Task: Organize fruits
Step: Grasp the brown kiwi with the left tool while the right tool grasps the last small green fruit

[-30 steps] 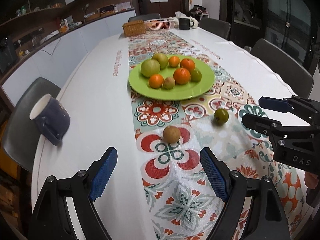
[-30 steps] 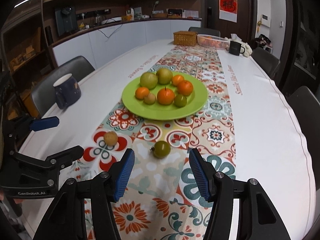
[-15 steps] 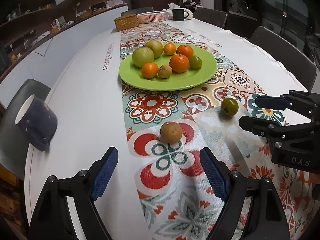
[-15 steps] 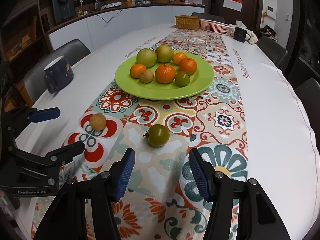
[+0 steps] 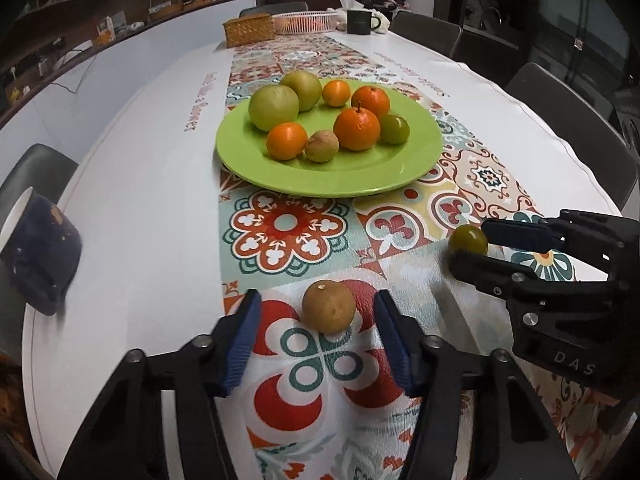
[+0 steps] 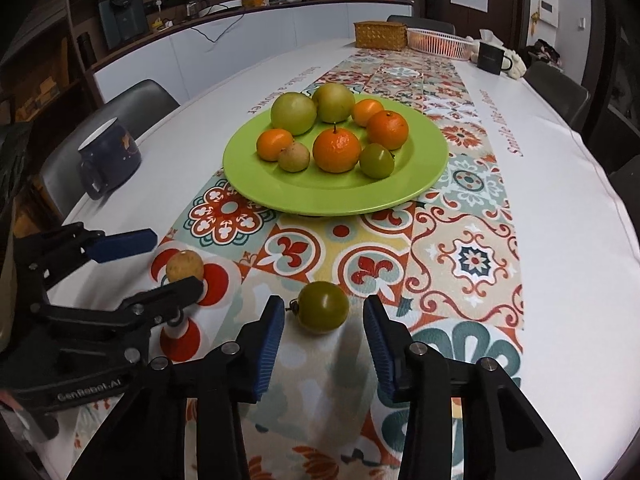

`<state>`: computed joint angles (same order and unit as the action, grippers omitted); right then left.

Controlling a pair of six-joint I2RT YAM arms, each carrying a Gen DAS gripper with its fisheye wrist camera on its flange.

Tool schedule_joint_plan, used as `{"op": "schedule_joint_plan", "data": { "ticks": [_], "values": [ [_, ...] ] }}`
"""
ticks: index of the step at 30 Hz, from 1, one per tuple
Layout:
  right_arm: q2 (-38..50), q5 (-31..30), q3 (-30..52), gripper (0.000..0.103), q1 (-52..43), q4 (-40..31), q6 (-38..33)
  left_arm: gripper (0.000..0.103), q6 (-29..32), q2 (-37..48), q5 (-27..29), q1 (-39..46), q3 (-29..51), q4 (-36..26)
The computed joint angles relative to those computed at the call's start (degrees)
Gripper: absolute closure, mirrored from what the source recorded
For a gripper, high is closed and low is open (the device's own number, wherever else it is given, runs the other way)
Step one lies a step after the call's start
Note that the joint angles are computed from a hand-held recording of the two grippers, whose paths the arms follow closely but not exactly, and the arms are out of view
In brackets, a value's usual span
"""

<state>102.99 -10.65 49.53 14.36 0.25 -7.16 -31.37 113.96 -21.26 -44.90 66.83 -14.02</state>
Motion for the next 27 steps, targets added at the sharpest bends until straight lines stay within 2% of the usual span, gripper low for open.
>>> {"op": "schedule_joint_plan", "data": {
  "ticks": [4,6,8,9,18,27],
  "values": [
    [0.66,-0.03,0.21,0.068,0.20,0.18,-0.11,0.060,-0.42,0.83,1.71,0.65,0.44,0.48],
    [0.76,-0.19,0.28,0.068,0.18,0.12,0.02,0.070,-0.44,1.23,2.46,0.82,0.75,0.51],
    [0.52,-0.20,-0.08,0.070,0.21,0.49,0.04,0.075,-0.58,1.35,2.90,0.88,0.71,0.85],
    [0.46,-0.19,-0.18,0.074,0.22,0.67,-0.10,0.075,-0.65,1.34,2.84,0.83,0.72,0.87],
    [-0.85,-0.62,-1.29,0.074,0.09,1.33,-0.04,0.075,-1.05,-0.24,1.97,-0.02,-0.06,0.95],
    [-5.93,-1.68,-3.76,0.074,-0.15,0.90,-0.09,0.075,-1.76,-4.12,-0.28,-1.95,-1.43,0.10]
  ]
}}
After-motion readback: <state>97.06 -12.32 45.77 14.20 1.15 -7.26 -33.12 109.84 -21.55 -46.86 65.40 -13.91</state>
